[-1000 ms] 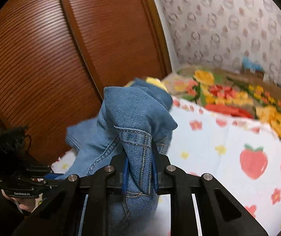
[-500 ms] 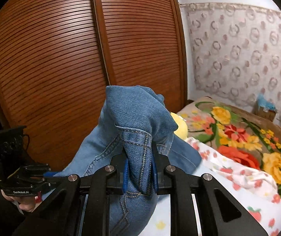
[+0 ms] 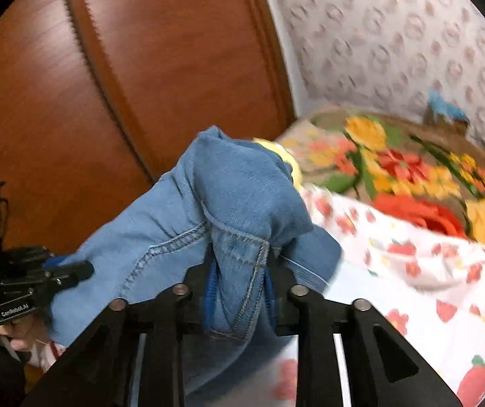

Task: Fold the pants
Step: 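Fold the held jeans over onto the stack with the right gripper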

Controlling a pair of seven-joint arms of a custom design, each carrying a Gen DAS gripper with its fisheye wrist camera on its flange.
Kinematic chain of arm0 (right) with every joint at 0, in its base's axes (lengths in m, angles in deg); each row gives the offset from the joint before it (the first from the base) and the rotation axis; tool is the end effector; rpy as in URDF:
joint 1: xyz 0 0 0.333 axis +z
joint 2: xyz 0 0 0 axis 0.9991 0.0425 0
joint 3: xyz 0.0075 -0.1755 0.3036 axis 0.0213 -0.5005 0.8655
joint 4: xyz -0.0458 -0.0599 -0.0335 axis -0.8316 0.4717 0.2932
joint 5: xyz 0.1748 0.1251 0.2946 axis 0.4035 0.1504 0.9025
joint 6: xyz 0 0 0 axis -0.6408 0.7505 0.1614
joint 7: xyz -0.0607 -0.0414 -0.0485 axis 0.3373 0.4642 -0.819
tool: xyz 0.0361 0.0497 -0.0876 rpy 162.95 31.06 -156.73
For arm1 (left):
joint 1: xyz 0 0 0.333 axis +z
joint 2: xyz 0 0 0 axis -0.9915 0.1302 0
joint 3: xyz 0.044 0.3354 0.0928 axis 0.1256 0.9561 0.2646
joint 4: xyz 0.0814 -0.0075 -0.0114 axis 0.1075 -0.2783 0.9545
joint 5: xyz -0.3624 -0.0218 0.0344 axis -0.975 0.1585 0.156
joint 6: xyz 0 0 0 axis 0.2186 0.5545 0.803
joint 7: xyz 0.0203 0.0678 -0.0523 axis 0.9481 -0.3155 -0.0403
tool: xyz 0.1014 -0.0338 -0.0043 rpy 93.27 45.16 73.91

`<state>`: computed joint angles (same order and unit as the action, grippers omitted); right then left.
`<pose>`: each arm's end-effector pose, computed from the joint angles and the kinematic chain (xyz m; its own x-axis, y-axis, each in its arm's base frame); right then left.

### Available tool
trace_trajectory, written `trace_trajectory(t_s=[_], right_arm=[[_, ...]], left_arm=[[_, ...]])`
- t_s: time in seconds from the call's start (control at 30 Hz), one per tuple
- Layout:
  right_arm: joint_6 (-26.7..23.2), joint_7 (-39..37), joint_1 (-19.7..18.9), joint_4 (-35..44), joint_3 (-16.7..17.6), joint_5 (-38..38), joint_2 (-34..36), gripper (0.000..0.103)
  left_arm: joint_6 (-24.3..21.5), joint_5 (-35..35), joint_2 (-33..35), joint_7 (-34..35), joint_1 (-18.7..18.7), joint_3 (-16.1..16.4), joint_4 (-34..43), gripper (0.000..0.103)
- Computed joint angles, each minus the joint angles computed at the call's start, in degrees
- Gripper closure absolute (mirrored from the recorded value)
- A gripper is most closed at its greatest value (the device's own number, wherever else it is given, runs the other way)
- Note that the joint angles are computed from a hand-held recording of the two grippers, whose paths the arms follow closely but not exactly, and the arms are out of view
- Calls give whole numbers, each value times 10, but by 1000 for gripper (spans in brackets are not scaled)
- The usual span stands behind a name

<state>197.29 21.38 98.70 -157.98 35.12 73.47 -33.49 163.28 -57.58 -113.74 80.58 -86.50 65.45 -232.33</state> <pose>0.5433 0.1019 0.5939 0.6599 -0.7231 -0.2043 -0.5821 -0.3200 -0.7475 0.3218 -0.1447 0.6055 -0.0249 -0.9874 0.1561 -0.7316 -0.0884 -0.6760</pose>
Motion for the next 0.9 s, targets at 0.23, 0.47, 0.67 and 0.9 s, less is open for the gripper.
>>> trace_trajectory(t_s=[0.23,0.47,0.67,0.9], right_arm=[[15,-10,-11,20,1,8,8,55],[21,-117,19,-24,-29,109,-61,55],[10,-155,33,-25,-12,83,-36,55],[5,-87,15,80,19,-1,70,63]], left_arm=[[-9,18,-4,-18,17,-13,5,84],[-25,62,-53,-49,40,-43,12,51],[-5,57,-72,-66,20,-61,-7,48],[-9,72,-48,-104,25,-78,-32,48]])
